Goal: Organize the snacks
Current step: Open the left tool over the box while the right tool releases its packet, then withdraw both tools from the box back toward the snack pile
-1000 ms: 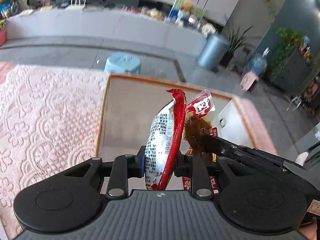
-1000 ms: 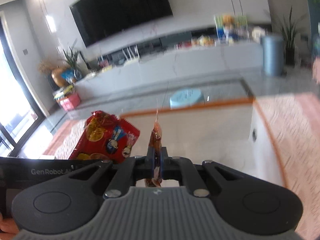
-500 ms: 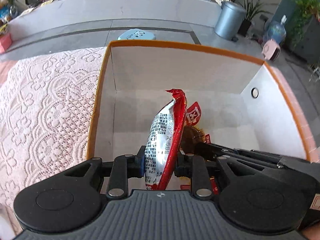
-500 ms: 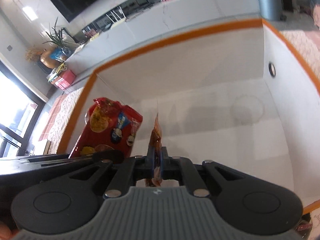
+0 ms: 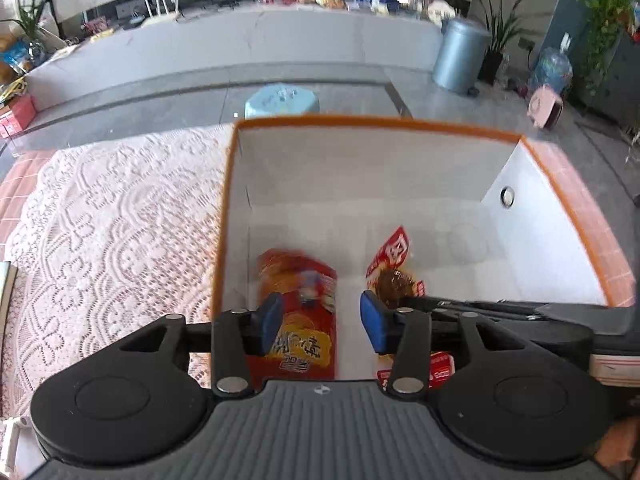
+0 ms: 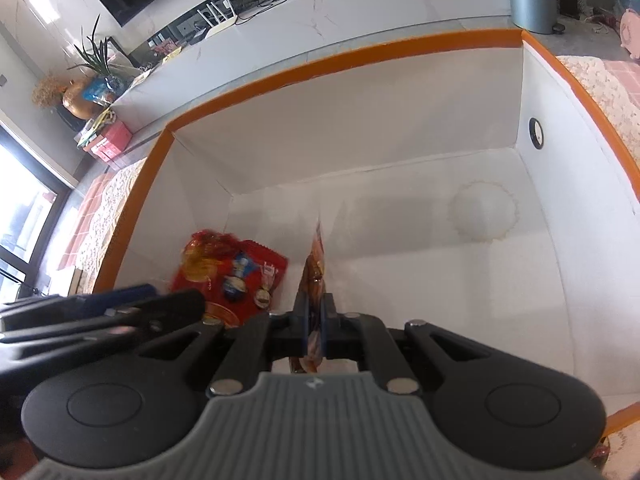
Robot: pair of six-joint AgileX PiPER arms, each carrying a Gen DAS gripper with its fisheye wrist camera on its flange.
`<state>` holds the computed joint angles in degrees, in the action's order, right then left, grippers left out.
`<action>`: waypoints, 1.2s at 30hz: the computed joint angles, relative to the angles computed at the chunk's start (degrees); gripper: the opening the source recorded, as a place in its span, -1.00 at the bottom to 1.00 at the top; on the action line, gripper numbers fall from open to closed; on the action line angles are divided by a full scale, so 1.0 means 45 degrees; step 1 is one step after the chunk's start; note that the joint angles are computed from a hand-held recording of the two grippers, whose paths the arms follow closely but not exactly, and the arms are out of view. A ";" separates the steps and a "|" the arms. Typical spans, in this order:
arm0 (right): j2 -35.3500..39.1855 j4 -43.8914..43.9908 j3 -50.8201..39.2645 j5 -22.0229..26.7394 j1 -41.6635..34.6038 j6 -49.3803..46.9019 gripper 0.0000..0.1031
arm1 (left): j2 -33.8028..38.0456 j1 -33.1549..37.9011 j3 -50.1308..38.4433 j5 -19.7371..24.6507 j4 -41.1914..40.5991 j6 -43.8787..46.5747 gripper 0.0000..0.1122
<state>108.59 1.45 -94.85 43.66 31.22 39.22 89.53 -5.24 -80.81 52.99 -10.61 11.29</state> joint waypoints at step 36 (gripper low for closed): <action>-0.0972 -0.5235 -0.1551 0.3489 0.2195 0.2034 0.10 | -0.4322 0.1010 0.1875 0.0392 -0.1973 0.0421 0.25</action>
